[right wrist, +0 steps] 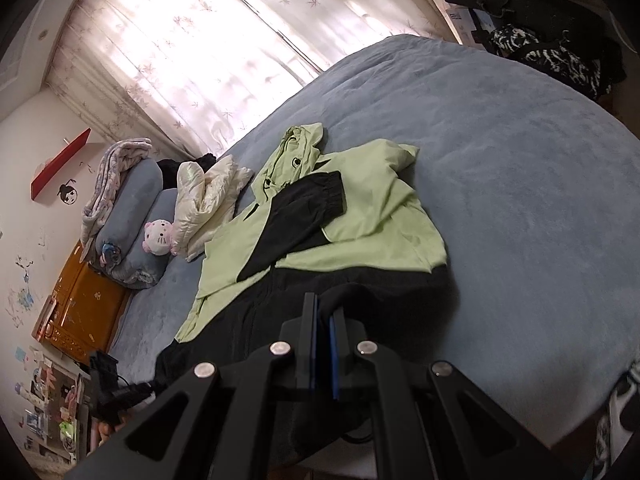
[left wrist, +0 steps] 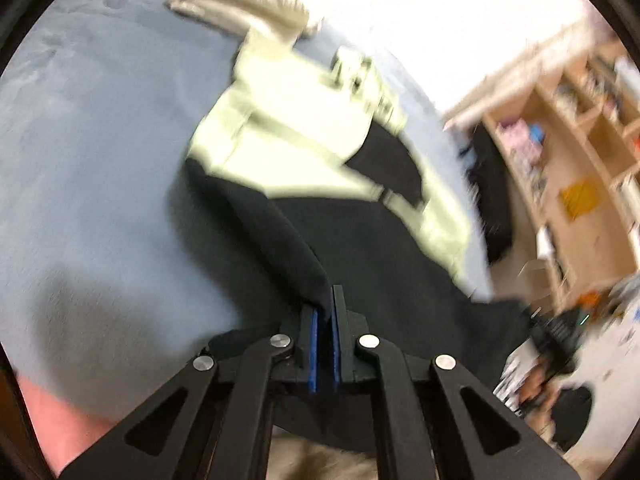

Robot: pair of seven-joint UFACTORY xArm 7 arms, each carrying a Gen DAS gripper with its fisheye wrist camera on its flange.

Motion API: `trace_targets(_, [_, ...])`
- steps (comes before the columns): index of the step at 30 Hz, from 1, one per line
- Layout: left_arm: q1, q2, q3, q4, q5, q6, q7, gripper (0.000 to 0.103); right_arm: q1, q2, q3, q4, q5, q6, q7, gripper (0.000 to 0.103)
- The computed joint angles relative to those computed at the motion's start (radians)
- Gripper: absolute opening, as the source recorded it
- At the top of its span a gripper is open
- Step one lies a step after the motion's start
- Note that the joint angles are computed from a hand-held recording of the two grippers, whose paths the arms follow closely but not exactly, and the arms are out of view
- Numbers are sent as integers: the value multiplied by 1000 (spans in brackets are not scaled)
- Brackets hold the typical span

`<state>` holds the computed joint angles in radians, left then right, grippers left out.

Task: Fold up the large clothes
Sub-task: 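Lift the black hem with both tools and fold it toward the hood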

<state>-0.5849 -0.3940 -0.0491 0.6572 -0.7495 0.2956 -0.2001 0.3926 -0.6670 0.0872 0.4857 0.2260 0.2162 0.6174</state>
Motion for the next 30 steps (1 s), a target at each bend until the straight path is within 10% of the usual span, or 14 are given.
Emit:
trace_targets(8, [190, 281, -45, 380, 232, -24, -180, 2, 99, 320, -190, 283, 122, -82, -206, 4])
trace_targets(13, [290, 581, -49, 735, 422, 48, -370, 7, 1, 567, -195, 571, 141, -32, -210, 8])
trace_targets(16, [336, 724, -52, 903, 454, 135, -429, 32, -55, 687, -190, 713, 187, 48, -202, 39])
trace_targets(19, [319, 805, -7, 979, 566, 184, -530, 65, -81, 751, -186, 756, 52, 50, -104, 55])
trace_targets(30, [339, 944, -20, 1043, 724, 306, -453, 65, -268, 836, -52, 712, 62, 129, -164, 55])
